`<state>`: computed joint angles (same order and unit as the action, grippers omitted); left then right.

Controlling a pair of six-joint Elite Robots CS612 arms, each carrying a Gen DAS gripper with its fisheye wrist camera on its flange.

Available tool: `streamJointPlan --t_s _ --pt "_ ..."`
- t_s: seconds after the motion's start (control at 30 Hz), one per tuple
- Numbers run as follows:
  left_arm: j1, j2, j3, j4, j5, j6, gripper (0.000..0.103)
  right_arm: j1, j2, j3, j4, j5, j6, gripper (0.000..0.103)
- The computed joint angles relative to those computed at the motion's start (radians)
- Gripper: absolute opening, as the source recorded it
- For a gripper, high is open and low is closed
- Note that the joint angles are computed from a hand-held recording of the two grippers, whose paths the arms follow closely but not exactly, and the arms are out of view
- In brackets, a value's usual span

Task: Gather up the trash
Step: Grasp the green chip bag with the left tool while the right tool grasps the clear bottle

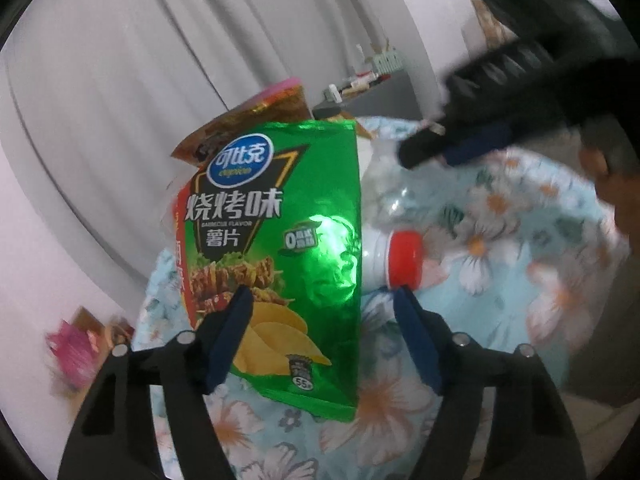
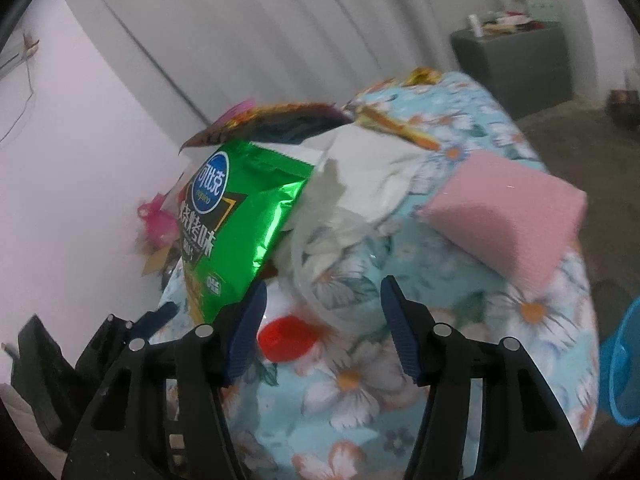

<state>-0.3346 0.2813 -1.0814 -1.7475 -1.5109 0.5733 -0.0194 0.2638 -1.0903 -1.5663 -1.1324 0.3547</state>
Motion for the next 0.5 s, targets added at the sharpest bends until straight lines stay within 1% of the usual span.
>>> streamJointPlan --t_s 0.07,0.2,0.27,0.33,0.37,0.43,0.47,0.5 --pt "-0.012 0.013 -0.004 -0.023 0.061 0.062 0.066 0.002 -0.007 0.021 -0.006 0.009 -0.008 0.05" --pt "-0.03 0.036 -0.01 -0.056 0.152 0.141 0.06 0.002 -0.019 0.054 -0.002 0.018 -0.023 0.042" --pt "-0.037 0.039 -0.01 -0.058 0.178 0.151 0.057 0.002 -0.022 0.066 -0.003 0.031 -0.025 0.038" --pt "-0.042 0.046 -0.011 -0.076 0.203 0.165 0.051 -0.001 -0.023 0.072 -0.006 0.053 -0.029 0.029" --pt "-0.044 0.049 -0.015 -0.082 0.21 0.172 0.048 -0.001 -0.023 0.072 -0.007 0.056 -0.032 0.027" --pt "-0.047 0.056 -0.027 -0.083 0.215 0.182 0.041 0.0 -0.024 0.074 -0.012 0.066 -0.035 0.019" --pt "-0.049 0.065 -0.042 -0.082 0.216 0.187 0.038 0.001 -0.024 0.074 -0.012 0.07 -0.033 0.018" --pt "-0.052 0.073 -0.057 -0.078 0.218 0.192 0.032 0.002 -0.024 0.073 -0.011 0.072 -0.031 0.014"
